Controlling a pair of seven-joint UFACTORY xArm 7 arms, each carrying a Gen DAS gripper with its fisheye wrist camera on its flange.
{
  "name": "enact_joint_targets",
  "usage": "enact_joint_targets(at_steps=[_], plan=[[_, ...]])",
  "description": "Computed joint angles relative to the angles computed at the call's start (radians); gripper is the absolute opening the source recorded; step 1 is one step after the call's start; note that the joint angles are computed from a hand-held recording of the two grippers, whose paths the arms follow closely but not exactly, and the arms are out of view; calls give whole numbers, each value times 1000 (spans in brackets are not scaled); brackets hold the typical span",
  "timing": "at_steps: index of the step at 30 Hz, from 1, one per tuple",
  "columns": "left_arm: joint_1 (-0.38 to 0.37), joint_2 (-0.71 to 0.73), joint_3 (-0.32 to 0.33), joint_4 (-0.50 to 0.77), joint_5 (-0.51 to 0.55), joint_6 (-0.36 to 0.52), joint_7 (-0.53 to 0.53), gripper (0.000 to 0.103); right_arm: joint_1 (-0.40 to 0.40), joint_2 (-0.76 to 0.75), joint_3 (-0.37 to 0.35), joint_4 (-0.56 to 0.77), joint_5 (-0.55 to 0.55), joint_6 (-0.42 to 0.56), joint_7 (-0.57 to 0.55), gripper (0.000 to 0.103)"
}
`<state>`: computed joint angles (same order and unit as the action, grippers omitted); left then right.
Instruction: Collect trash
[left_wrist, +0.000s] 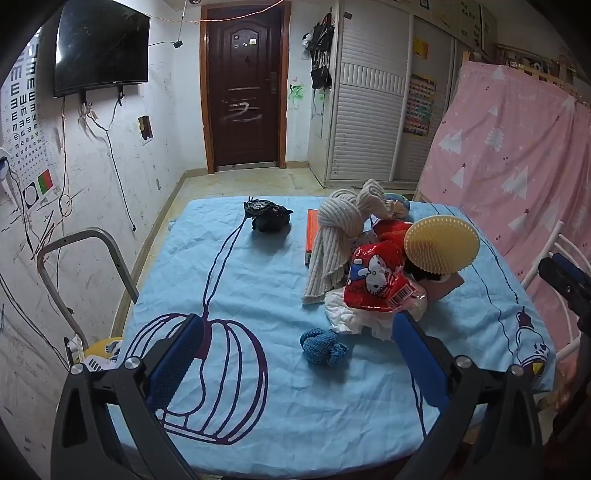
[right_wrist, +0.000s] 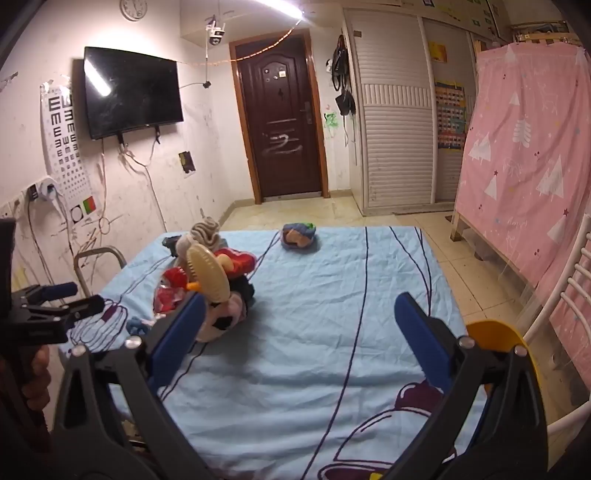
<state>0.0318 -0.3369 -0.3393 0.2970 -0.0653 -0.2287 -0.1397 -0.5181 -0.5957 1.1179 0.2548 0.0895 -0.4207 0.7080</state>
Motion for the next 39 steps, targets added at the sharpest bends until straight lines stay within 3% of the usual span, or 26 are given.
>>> enact_joint_targets(at_steps=[2, 39], plan=[[0, 0, -1, 0, 0, 0, -1, 93, -20, -13, 24, -3, 9, -20, 8, 98], [-10, 3, 14, 7, 21, 15, -19, 93, -30, -9, 28, 8, -14, -8, 20, 98]])
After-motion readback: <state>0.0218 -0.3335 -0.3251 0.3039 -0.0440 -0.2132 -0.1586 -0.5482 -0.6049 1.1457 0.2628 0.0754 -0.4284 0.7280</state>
